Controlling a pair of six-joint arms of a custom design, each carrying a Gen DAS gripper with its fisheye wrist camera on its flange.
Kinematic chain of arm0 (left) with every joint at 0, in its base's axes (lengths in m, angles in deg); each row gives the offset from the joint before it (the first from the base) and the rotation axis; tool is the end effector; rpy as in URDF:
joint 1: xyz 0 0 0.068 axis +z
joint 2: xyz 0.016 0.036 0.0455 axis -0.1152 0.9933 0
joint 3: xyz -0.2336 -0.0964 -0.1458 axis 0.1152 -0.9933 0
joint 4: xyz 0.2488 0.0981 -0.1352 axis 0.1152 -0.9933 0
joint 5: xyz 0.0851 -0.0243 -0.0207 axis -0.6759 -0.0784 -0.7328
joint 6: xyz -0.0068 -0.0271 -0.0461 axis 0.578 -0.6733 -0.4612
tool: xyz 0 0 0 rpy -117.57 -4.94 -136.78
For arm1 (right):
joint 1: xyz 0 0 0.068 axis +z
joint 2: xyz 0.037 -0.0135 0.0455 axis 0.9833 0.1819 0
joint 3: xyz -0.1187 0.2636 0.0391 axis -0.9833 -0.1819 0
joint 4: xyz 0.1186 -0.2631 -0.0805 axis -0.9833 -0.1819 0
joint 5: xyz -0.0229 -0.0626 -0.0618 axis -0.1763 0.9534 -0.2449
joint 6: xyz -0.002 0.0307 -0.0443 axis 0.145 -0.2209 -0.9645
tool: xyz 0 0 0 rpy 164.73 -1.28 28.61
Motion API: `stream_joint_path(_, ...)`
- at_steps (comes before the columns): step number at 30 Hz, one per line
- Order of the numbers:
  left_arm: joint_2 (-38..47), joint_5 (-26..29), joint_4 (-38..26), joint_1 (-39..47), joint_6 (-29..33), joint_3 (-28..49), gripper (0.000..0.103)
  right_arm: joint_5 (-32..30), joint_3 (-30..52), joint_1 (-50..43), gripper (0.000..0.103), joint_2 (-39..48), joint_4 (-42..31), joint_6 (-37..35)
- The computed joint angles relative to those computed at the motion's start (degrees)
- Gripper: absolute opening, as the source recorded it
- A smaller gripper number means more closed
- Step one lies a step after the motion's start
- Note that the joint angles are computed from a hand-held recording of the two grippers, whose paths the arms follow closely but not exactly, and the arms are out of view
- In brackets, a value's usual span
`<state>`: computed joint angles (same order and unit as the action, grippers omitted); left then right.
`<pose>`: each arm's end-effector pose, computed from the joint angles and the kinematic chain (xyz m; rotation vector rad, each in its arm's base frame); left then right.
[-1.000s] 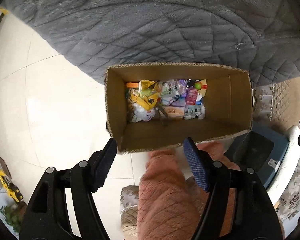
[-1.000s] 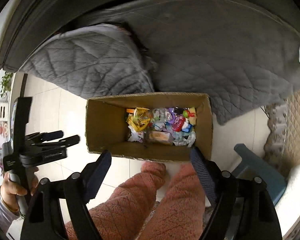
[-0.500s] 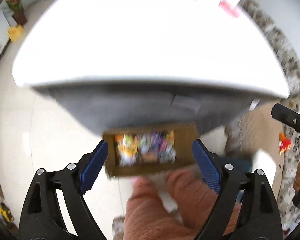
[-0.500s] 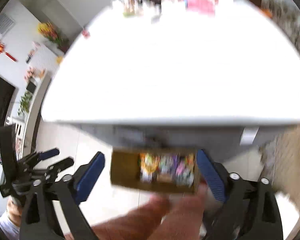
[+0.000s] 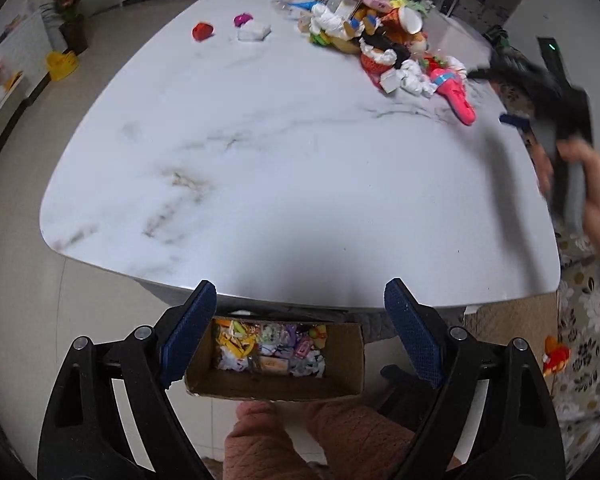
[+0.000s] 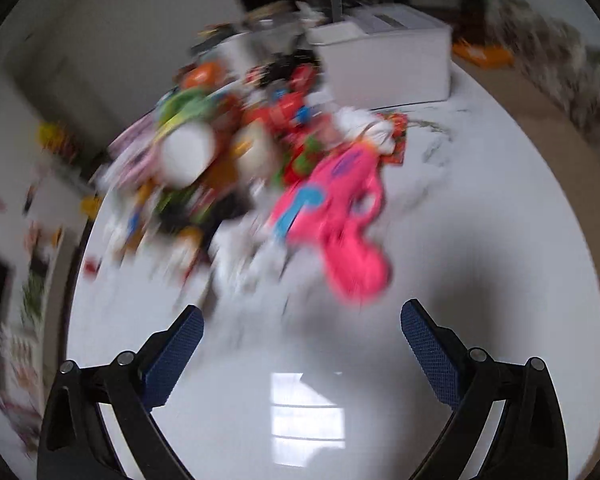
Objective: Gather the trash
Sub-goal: 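Grasp the pink toy water gun with the right tool, then grasp the white crumpled paper with the left tool while the right tool holds the gun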
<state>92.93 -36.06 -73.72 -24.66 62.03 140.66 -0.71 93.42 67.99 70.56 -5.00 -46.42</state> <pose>0.1879 -0.0686 0.3625 0.5064 2.7400 -0.3500 0.3056 -0.0582 0.3333 0.8006 2.4648 0.2439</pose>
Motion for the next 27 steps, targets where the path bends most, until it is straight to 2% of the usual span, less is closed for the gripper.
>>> stream_joint_path(3, 0.06, -2.18, 0.78, -3.69, -5.48, -1.48, 0.084, -0.69, 7.92, -3.8, 0.097, 11.44, 0.5, 0.76)
stream_joint_path(6, 0.94, -4.56, 1.71, -7.38, -10.02, -1.96, 0.084, 0.32, 15.47, -4.6, 0.097, 20.74, -2.66, 0.29)
stream_joint_path(8, 1.75, -5.26, 2.27, -9.01, -12.1, -1.8, 0.084, -2.45, 17.23, -5.35, 0.097, 23.57, -2.53, 0.05)
stream_joint_path(10, 2.86, -5.68, 3.09, -10.63, -14.24, -1.45, 0.084, -1.16, 18.95, -4.58, 0.091, 24.93, -3.15, -2.8)
stream_joint_path(11, 3.74, -5.72, 3.66, -11.53, -15.47, -1.05, 0.084, -1.84, 18.64, -4.44, 0.085, 24.49, -3.0, -4.42)
stream_joint_path(14, 5.29, -5.45, 4.61, -13.52, -17.8, 0.35, 0.084, -7.24, 14.91, -6.23, 0.08, 20.94, -2.59, -8.03)
stream_joint_path(16, 6.95, -6.05, 5.54, -15.24, -18.26, 2.0, 0.084, -9.86, 10.79, -7.93, 0.063, 16.22, -2.09, -9.64)
stream_joint_path(17, 8.2, -6.56, 6.24, -16.26, -18.11, 3.1, 0.084, -12.61, 8.18, -9.52, 0.061, 13.01, -1.98, -10.04)
stream_joint_path(21, 14.2, -6.4, 8.73, -17.14, -17.39, 6.85, 0.084, -14.16, 2.92, -12.01, 0.06, 5.77, -4.42, -14.91)
stream_joint_path(27, 27.6, -6.35, 16.72, -16.97, -15.62, 17.93, 0.084, -22.47, -5.09, -18.55, 0.06, -9.59, -8.16, -17.44)
